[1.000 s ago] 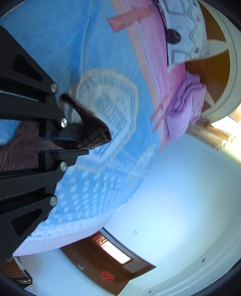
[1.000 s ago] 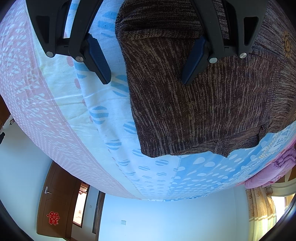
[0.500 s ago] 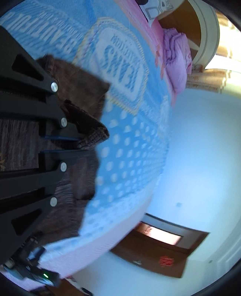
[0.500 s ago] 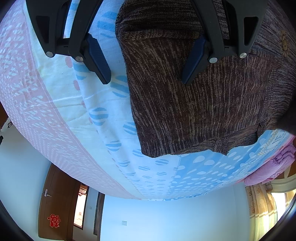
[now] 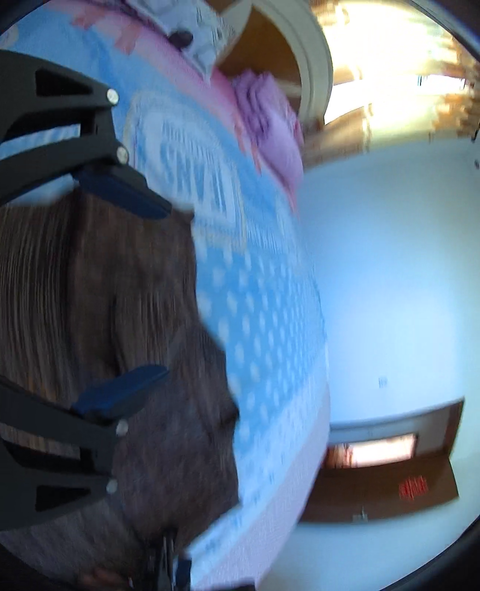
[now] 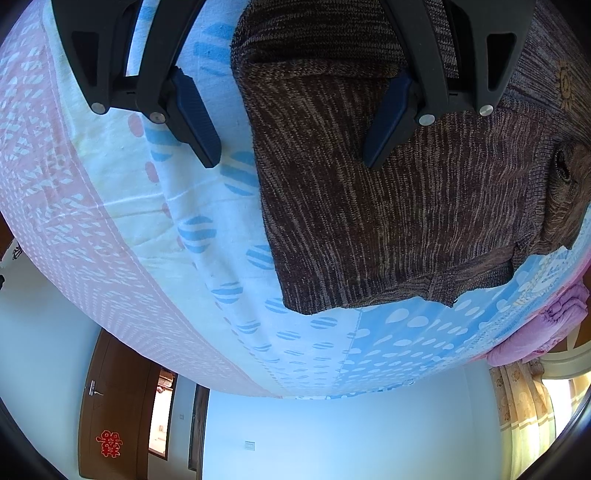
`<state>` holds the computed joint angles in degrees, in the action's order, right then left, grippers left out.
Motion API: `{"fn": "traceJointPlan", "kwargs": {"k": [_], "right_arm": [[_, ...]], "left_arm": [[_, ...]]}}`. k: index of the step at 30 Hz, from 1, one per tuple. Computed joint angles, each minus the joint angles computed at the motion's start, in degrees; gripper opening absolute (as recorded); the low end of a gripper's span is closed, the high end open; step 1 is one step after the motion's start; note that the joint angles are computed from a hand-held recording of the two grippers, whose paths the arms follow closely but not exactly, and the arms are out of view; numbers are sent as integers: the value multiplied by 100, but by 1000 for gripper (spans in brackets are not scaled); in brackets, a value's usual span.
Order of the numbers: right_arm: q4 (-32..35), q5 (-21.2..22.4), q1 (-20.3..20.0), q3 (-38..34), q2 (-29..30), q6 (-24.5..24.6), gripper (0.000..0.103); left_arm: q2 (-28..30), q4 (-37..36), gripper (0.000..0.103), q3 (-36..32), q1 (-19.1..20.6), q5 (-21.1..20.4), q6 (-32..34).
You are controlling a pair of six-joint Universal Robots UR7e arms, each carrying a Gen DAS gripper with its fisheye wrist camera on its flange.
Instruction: Fold small clothes
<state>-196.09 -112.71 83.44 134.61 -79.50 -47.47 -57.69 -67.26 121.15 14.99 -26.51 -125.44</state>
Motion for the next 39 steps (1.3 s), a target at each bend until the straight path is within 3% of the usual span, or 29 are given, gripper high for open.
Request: {"fn": "traceJointPlan", "kwargs": {"k": [2,4,7,9,11,14,17,22,24,27,30,33,36,39], "right_arm": [[-22,-25,10,-1,14,-20,80],[0,-60,26,-16,26,-20,80],[20,-196,148,-14,-14,-69,80],[-496,-361,420,137,35,-373,80],[-544,-227,784,349,-48,-471,80],[-43,-220,1437,497,116,-573,80],[275,-210,1956,492,662,-615,80],[-642,-936,2596,164,2273,-812,76],[-976,-1286,2666,-39,2667,-916,63],[-1614,-1818,2562,-489,2821,-600,63],[-1661,-1920,2288,-671,2454,-121,63],[-858,-1367,2027,-324,1628,78,63],[771,-366,1748,99,636,621,62],[1550,62,1647,316,292,712,48]], "left_arm": [[-111,987,86,-59,244,-421,-759],[-304,1254,85,15,574,-864,-1013],[-830,325,85,539,856,-1055,-394],[-979,-284,85,798,914,-1078,54],[-953,-298,86,785,898,-1041,185],[-812,-261,86,723,920,-1059,253],[-981,-495,90,851,887,-1034,259],[-1288,-1100,99,1177,980,-926,311],[-1348,-1237,99,1238,977,-912,360],[-1334,-1277,100,1251,973,-909,366],[-1353,-1315,101,1275,971,-921,354],[-1397,-1355,102,1311,963,-914,338],[-1413,-1383,102,1331,951,-900,330],[-1400,-1337,102,1319,944,-902,303]]}}
